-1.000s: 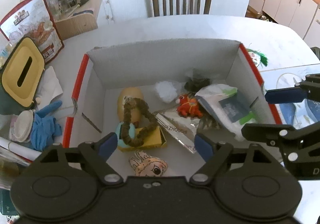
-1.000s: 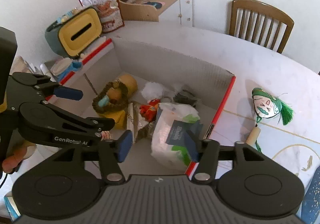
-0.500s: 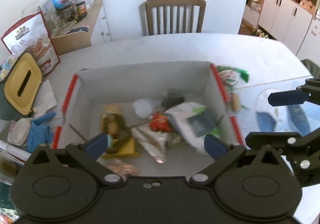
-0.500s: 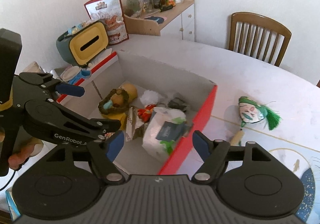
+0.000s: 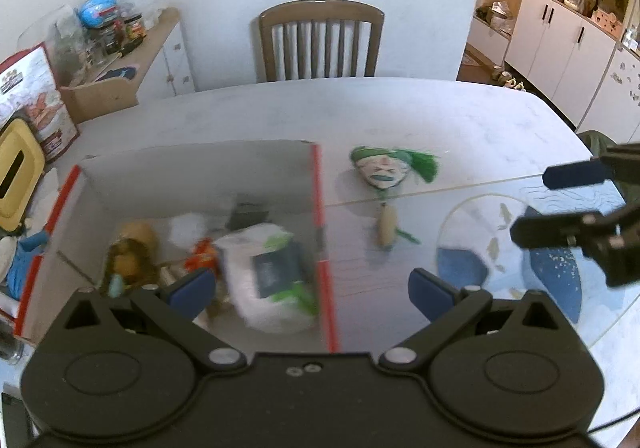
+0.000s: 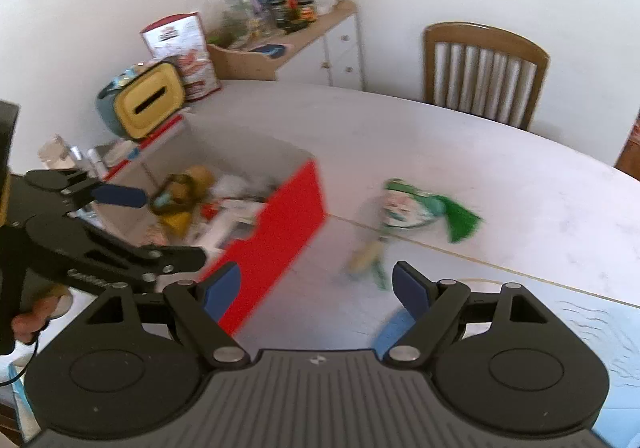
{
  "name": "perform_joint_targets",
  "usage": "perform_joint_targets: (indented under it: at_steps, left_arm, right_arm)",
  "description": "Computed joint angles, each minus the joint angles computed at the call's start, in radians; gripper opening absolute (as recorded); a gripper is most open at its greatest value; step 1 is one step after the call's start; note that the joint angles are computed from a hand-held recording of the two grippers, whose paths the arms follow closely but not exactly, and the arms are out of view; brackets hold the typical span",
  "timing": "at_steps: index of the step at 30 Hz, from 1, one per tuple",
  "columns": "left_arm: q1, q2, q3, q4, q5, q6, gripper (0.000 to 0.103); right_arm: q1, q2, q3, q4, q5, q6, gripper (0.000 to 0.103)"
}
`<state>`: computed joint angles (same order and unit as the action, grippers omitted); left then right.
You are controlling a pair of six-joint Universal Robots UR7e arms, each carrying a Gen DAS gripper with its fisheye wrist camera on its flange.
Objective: Organize objects
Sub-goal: 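Withdraw both tools from the box toward the green-hatted doll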
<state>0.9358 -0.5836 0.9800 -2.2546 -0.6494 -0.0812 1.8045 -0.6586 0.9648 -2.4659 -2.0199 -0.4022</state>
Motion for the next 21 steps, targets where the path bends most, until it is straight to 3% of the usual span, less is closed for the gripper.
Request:
perform_joint_targets:
  at_steps: [9,21]
  left_arm:
    - [-0.024,0.137,-0.125,0.006,0.018,-0.012,0.103]
    - [-0.021,0.319,-0.312,-0.063,0.125,-0.029,0.102]
  right_arm:
    - [-0.072,-0.027,-0.054,0.060,0.004,-0.071,0.083]
    - [-0.131,0.122,-0.383,0.255,0.053,-0.163,0.083]
